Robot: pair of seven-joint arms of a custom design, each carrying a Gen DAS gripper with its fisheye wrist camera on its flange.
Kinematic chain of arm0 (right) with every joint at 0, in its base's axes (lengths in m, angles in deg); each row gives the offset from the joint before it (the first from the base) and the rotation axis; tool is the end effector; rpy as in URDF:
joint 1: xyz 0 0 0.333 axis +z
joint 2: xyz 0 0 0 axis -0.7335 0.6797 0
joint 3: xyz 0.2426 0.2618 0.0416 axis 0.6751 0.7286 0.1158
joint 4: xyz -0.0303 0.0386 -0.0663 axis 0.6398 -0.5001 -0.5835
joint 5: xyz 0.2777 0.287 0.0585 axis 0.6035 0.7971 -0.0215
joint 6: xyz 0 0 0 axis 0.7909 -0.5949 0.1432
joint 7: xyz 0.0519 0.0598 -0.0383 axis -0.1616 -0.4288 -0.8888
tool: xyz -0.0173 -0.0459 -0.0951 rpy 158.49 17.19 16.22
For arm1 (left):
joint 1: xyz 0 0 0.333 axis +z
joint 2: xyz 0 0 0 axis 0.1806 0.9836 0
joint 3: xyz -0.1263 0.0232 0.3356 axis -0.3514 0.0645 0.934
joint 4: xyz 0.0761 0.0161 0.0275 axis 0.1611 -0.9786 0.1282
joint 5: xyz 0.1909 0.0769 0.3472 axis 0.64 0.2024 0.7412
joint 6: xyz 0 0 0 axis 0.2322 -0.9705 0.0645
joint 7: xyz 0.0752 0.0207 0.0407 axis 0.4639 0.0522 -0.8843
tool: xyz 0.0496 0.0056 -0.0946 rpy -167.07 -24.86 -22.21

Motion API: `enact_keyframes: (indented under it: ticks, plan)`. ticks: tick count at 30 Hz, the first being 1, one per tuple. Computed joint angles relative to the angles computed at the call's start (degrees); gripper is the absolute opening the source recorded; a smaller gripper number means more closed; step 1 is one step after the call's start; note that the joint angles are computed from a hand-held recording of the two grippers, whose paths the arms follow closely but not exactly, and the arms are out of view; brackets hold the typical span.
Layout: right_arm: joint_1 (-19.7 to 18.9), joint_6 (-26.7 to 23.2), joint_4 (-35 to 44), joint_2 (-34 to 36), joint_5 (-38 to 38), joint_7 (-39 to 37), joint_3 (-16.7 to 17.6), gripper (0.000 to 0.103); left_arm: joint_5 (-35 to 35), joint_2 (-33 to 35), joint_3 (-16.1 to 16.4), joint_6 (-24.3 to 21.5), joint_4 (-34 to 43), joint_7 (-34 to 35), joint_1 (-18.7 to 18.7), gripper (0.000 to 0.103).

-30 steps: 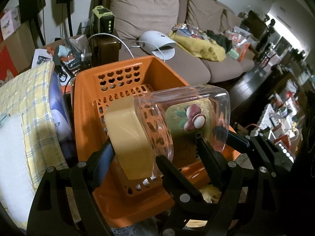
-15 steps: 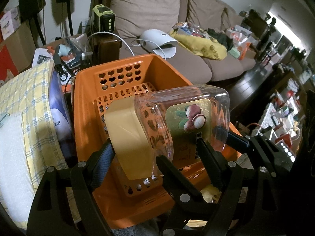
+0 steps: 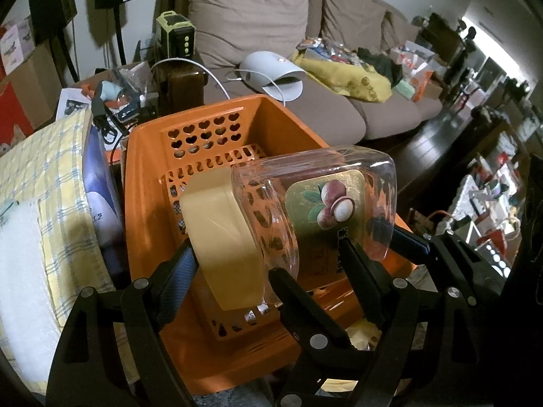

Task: Organize objects
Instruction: 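Lower the held jar deeper toward the basket floor with the right gripper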

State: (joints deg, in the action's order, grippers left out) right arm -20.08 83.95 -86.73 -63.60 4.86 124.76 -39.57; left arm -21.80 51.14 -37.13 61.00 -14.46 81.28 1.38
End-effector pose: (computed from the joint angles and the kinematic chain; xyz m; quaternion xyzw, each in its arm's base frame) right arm 0.6524 0.3046 0.4969 -0.5718 0.7332 -0.2554 0.2650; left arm 0.7223 -0.2850 0.5257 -0.4176 0.8616 -0.2878 0.0205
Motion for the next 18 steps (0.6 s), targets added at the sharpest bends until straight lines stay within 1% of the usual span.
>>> enact_keyframes:
  ticks: [10,18]
  plan:
    - [-0.18,-0.94,0.34,0.59,1.51,-1.42,0.18,0.086,-0.49,1.21,-0.24,-1.48,1.16,-0.12,0.21,0.083]
    - [-0.64,-2.23,1.1,1.62,4.36,-4.88,0.91,0.086,-0.68,2.31,0.06,-3.28,1.88,-1.47,0.37,0.083]
